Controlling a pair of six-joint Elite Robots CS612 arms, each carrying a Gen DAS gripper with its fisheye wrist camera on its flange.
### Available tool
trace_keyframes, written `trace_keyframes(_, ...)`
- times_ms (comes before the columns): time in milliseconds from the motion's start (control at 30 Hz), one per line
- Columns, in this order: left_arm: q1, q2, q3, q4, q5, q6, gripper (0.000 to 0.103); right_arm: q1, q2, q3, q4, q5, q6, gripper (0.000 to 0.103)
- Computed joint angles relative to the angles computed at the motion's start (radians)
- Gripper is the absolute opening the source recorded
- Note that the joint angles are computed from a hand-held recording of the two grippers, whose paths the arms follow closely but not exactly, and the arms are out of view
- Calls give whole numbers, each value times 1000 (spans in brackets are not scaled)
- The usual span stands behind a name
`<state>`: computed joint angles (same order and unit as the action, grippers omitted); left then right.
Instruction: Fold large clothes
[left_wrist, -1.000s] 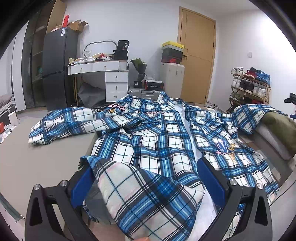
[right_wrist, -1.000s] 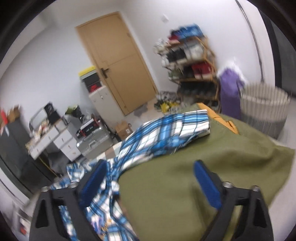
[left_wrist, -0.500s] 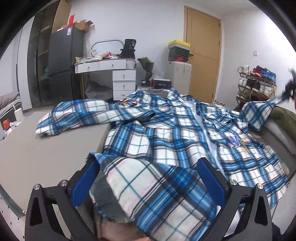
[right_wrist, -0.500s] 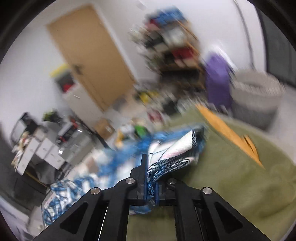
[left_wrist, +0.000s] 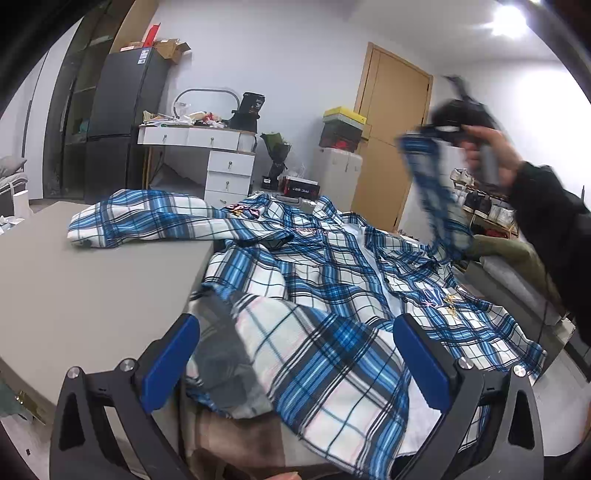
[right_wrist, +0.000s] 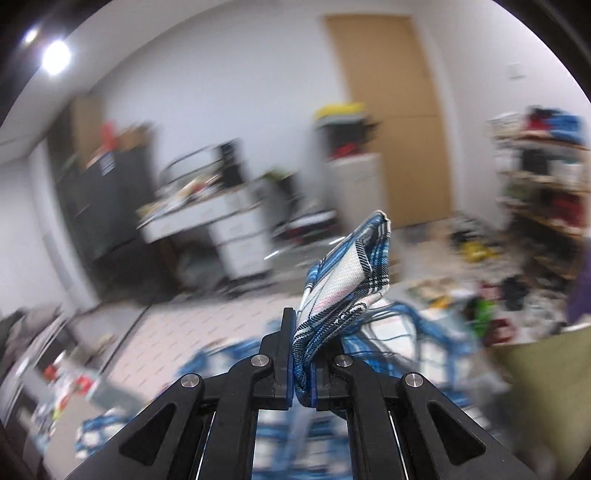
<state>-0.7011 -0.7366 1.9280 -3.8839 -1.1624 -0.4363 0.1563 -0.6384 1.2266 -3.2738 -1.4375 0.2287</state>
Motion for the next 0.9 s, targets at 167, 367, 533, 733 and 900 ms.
trace_keyframes(167, 7, 3, 3, -6, 4, -14, 102, 59, 95, -141, 212, 175, -113, 70)
trace_keyframes(367, 14, 5, 4, -10, -16, -29, 102, 54, 53, -7, 176, 81, -125, 71)
trace_keyframes(533, 19, 7, 6, -33, -42, -35, 102, 15, -49, 257, 72, 76, -55, 71)
trace_keyframes(733, 19, 13, 10, -77, -82, -4, 102, -20, -96, 503, -87, 270, 119, 72)
trace_keyframes(900, 5, 9, 26, -88, -91, 24, 102, -13, -59, 544, -123, 457, 203, 68)
